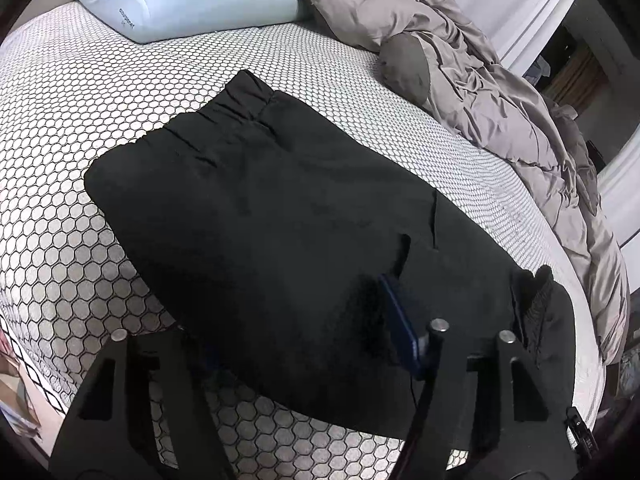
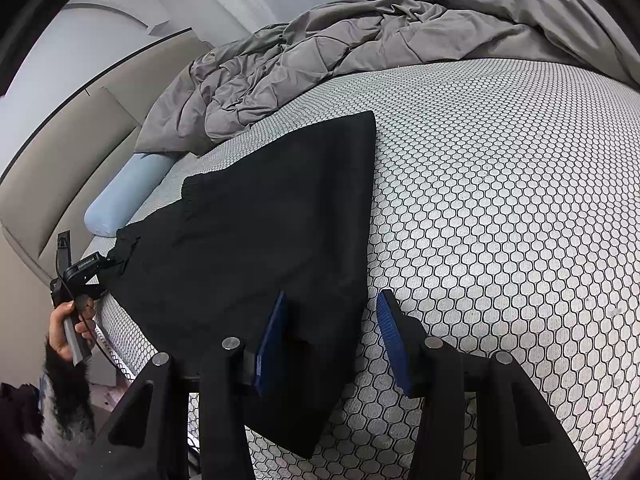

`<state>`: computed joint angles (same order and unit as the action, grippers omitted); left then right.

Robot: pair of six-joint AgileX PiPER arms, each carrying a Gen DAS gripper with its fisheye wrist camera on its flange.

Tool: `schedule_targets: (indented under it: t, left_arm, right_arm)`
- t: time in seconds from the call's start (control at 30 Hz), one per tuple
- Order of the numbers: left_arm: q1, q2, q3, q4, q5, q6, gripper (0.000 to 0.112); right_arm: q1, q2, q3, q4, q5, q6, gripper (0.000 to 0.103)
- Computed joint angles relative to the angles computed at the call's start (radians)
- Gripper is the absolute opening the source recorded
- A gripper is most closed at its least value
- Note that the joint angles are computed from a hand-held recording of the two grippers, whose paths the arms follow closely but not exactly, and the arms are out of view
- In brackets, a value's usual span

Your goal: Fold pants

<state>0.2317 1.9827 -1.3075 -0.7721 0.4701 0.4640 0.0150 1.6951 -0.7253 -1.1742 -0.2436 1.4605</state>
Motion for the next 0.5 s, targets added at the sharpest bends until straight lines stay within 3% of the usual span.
schedule_targets:
  t: [0.07, 0.13, 0.23, 0.37, 0.5]
  left_arm:
    - [0.002, -0.001, 0.002, 0.013, -0.009, -0.004, 0.048]
    - [0.008, -0.002, 0.007, 0.002, -0.019, 0.01, 0.028]
    - [0.03, -0.002, 0.007, -0.063, -0.012, 0.068, 0.009]
    - [0.058, -0.041, 0.037, -0.203, 0.006, 0.209, 0.003]
    - [0.034, -0.126, 0.066, -0.233, -0.004, 0.265, 0.001]
  right_arm:
    - [0.003, -0.002, -0.004, -0.023, 0.006, 0.024, 0.048]
    - [0.004, -0.005, -0.008, -0.049, 0.011, 0.051, 0.048]
    - [0.004, 0.001, -0.015, -0.057, 0.012, 0.06, 0.05]
    - [0.001, 0.008, -0.017, -0.062, 0.011, 0.064, 0.051]
    - [0.008, -0.006, -0.009, -0.049, 0.021, 0.057, 0.051]
